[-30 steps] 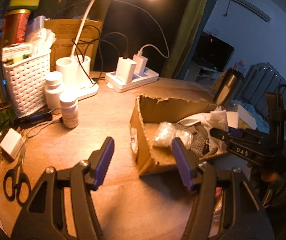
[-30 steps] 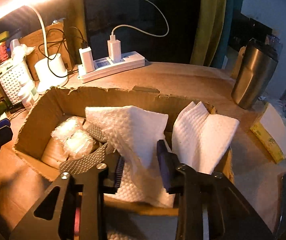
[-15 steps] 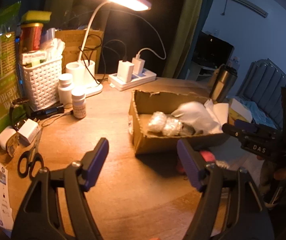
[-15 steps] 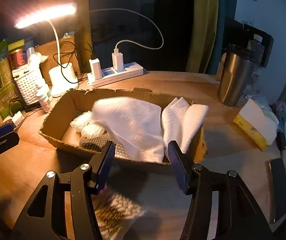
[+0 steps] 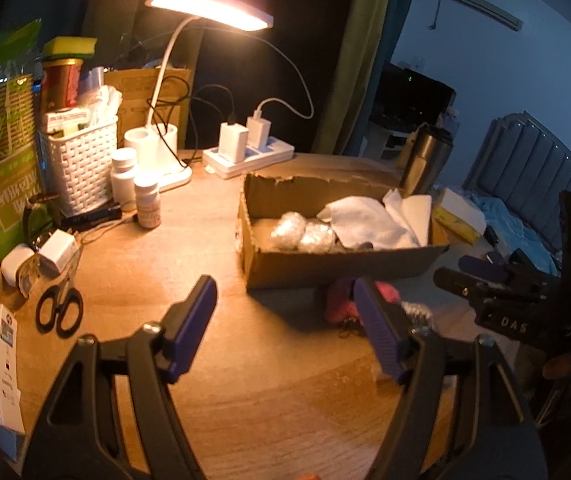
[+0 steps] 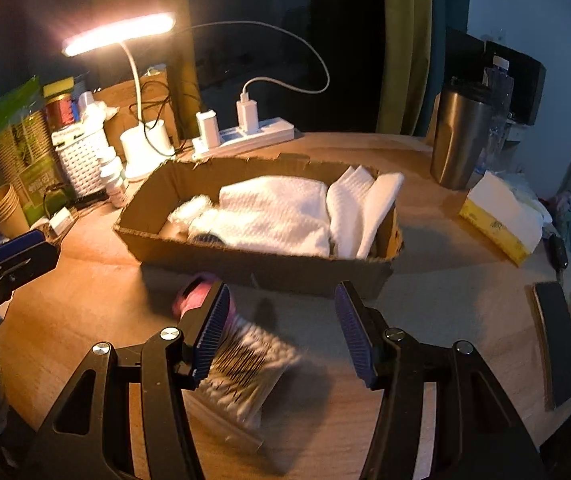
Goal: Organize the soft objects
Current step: 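Move the right gripper to the cotton swab bag while the left gripper approaches the pink plush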
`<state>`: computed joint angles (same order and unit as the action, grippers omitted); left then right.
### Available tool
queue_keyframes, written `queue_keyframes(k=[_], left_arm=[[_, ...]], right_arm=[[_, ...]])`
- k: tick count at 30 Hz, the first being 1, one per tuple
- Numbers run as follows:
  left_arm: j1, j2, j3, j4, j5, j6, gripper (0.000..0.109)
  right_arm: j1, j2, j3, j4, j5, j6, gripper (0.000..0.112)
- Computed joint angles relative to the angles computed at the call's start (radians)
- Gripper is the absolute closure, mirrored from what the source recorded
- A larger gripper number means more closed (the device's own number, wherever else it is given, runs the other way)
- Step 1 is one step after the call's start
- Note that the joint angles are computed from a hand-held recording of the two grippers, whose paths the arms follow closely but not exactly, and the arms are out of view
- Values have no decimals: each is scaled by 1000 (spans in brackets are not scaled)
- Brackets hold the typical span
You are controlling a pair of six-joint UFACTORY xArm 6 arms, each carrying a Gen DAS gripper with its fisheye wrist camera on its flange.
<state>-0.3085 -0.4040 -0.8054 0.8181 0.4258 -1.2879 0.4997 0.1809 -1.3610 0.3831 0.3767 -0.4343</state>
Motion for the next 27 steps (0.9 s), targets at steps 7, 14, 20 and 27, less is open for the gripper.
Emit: queue_keyframes(k=[7, 14, 20, 27], left_arm=[[-21, -36, 45, 1, 18, -14, 36], [-31, -54, 87, -4, 31, -34, 36], [-39, -45, 93, -5, 45, -42, 36], [-52, 13, 48, -5, 59, -34, 35]], right_arm=[[12, -29, 64, 53, 13, -32, 53], [24, -16, 79, 101, 39, -52, 38], [30, 18, 65, 71, 70, -32, 35], [6, 32, 66, 148, 82, -93, 35]])
